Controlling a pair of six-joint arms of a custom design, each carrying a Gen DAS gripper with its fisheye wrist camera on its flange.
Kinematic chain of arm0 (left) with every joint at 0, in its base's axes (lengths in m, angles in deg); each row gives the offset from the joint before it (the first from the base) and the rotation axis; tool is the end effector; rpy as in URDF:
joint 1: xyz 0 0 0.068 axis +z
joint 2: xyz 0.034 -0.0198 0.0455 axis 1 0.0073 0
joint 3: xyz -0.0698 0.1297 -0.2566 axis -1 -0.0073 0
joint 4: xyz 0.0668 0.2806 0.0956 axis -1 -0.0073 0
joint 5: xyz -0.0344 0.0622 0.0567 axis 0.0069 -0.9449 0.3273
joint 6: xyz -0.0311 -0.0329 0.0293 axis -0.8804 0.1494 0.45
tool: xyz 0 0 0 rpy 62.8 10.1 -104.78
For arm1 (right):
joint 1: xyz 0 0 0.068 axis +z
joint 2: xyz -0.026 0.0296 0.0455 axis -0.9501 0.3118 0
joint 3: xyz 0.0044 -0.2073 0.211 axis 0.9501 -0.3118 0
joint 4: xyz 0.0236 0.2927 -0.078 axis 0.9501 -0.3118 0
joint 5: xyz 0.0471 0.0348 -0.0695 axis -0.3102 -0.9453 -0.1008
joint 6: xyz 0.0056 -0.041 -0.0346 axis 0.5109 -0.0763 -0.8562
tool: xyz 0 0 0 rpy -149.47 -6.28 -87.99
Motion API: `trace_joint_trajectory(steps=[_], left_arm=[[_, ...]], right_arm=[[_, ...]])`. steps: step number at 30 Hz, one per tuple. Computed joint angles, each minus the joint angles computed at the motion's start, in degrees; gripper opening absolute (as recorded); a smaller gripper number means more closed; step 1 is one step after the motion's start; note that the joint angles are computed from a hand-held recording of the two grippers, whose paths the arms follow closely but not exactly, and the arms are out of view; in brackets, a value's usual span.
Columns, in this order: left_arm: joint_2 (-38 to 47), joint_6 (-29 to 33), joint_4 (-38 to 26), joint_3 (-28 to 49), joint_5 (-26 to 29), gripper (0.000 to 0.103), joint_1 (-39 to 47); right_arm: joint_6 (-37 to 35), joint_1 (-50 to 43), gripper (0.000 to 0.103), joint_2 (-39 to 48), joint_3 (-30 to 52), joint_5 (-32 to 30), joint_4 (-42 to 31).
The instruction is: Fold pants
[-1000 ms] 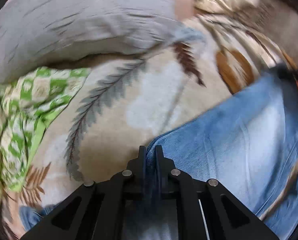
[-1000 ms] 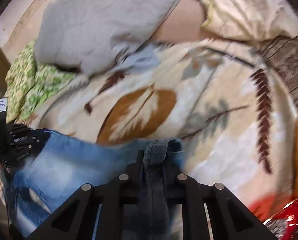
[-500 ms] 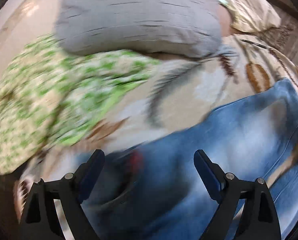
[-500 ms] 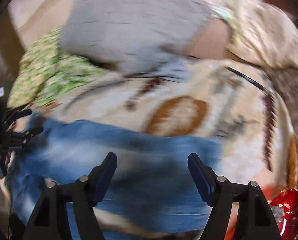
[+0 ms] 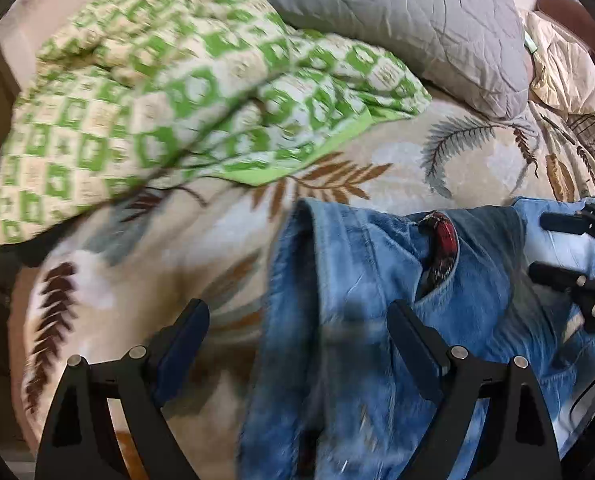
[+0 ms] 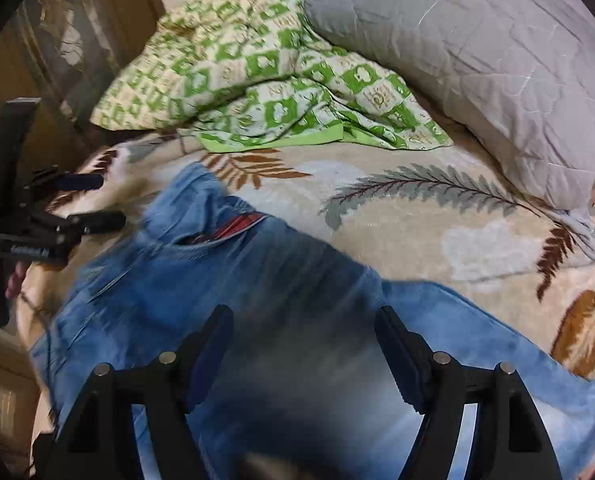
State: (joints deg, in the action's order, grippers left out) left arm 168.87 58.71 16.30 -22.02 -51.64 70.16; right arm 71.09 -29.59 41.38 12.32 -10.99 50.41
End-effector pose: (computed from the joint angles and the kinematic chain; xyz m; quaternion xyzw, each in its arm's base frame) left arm 0.3757 -0.1391 0.1443 0.3919 0.8914 -0.0724 0.2159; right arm 0.2104 0.1750 0.0986 0.0848 0.9550 0.0459 0.2806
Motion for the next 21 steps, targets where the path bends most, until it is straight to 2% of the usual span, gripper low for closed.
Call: trace_joint_trajectory(steps=[5, 6, 7, 8, 9, 11, 12, 13, 14, 15, 16, 17, 18, 19, 20, 21], left_arm=[[9.71, -2.16, -0.2, 5.62, -1.96, 0.09, -4.43], [10.35, -1.87, 1.11, 5.27, -1.6, 0.079, -4.55], [10.64, -1.47, 1.17, 5.42, -0.87, 0.063, -4.42], [10.46, -1.47, 0.99, 5.6, 1.1, 0.038, -3.86], [10.22, -2.21, 1.26, 5.66, 0.3, 0.024, -3.64], [9.8, -2.06, 0.93, 6.44, 1.37, 0.017, -2.42], [8.92, -3.33, 2.14, 6.26, 2.25, 0.011, -1.4], [8.48, -5.3, 2.97, 6.34, 2.93, 0.011, -0.6], [8.8, -6.53, 2.66, 7.02, 3.69, 0.011, -0.04], [9.77, -6.57, 1.46, 8.16, 3.71, 0.011, 0.09], [10.68, -5.79, 1.39, 8.29, 1.05, 0.012, -0.84], [11.15, -4.78, 2.06, 7.73, -0.78, 0.017, -1.69], [11.39, -3.63, 3.25, 6.79, -2.71, 0.029, -2.5], [10.59, -3.05, 6.04, 4.77, -4.18, 0.034, -3.07], [9.36, -3.46, 8.02, 3.1, -5.15, 0.055, -3.32], [7.88, -4.87, 8.57, 1.88, -6.68, 0.084, -3.26]], right_arm=[[-1.94, -4.3, 0.076, 8.98, 2.09, -4.86, 6.78], [-2.22, -5.09, 0.075, 11.38, 2.54, -6.07, 8.36], [-2.15, -5.37, 0.072, 13.18, 3.03, -6.66, 9.06], [-2.51, -5.19, 0.067, 15.06, 3.57, -5.36, 10.05], [-3.1, -4.78, 0.057, 15.31, 3.61, -3.73, 10.58], [-3.36, -4.71, 0.038, 15.54, 4.41, -1.92, 10.04], [-3.82, -5.46, 0.032, 15.21, 4.6, -1.9, 10.41], [-4.23, -6.17, 0.027, 14.6, 4.19, -2.3, 11.87], [-4.71, -6.9, 0.023, 14.18, 3.89, -2.78, 13.49], [-4.9, -7.51, 0.023, 14.35, 4.17, -3.3, 13.83], [-4.91, -8.35, 0.022, 15.65, 5.56, -4.42, 12.93], [-4.71, -8.52, 0.024, 16.62, 6.56, -4.75, 12.05], [-4.68, -8.57, 0.024, 17.54, 7.36, -4.5, 11.65], [-4.68, -8.52, 0.024, 17.62, 7.65, -4.37, 11.24], [-4.35, -8.52, 0.028, 16.94, 7.67, -4.72, 10.15], [-3.83, -8.53, 0.043, 16.25, 7.84, -5.16, 8.6]])
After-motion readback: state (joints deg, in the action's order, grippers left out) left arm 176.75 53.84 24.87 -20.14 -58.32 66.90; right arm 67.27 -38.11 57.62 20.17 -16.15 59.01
